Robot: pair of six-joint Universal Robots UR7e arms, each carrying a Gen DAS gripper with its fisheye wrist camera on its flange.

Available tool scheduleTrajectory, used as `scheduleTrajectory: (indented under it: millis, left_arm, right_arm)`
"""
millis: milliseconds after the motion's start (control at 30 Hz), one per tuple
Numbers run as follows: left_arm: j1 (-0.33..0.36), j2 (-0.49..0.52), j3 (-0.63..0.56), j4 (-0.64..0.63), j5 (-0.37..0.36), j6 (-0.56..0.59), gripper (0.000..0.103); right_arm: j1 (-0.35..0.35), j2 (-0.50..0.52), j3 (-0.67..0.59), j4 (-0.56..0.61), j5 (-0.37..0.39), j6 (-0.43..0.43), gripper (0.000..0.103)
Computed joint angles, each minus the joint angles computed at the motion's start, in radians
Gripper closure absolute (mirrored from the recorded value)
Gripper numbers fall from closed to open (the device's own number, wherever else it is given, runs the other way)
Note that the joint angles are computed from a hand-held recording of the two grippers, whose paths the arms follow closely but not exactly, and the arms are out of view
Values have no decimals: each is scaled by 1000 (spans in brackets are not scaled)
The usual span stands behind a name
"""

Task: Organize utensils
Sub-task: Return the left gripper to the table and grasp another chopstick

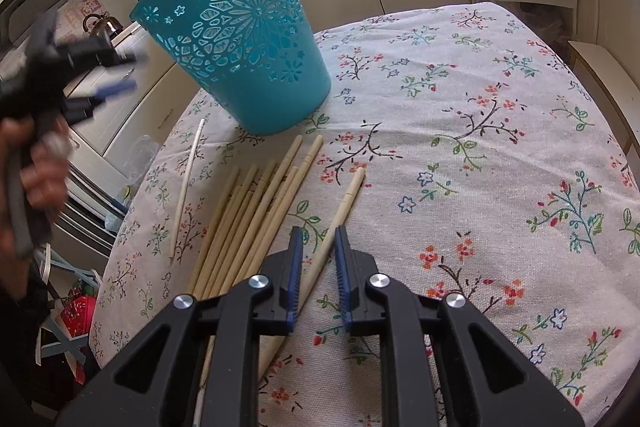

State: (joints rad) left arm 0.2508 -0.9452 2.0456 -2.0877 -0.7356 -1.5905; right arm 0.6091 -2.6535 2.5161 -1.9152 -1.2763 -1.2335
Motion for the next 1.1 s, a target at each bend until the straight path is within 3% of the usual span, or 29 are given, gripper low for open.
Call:
scheduleTrajectory:
  millis: [100,200,400,467,533,600,800,867,900,933,967,1100]
  left_arm:
    - [44,97,-96,193,-46,1,61]
    - [71,168,-166,278,-81,27,61]
    - [81,217,-193,335,-93,63,60]
    - [86,224,-190,301,-106,118,66]
    - [87,217,-162,207,-105,197,94]
    - [95,196,-134,119,-128,244,98]
    - [90,84,5,-124,-173,280,98]
    - [84,67,17,-129,-173,278,95]
    - [82,61,18,-112,-167,277,83]
    - [78,60,11,-76,-154,274,62]
    - [73,64,6,-52,-145,266,55]
    - [69,111,-47,13,-128,274,52]
  right_arm:
    - [-3,-7,4,3,2,-2,86]
    - [-5,-6,3,6,4,-3,86]
    - [-10,-5,1,12,7,-6,86]
    - [-17,-8,0,19,11,-15,85]
    - [-21,-9,-3,25,13,-19,85]
    - [-22,-10,-2,25,15,-20,85]
    - [-22,-11,0,23,15,-20,85]
    - [-22,-11,0,24,14,-19,85]
    - [-21,-11,0,23,14,-18,85]
    - [-21,-10,-1,23,14,-18,85]
    - [-22,-10,-1,23,15,-19,85]
    - [-19,-8,0,20,14,-16,85]
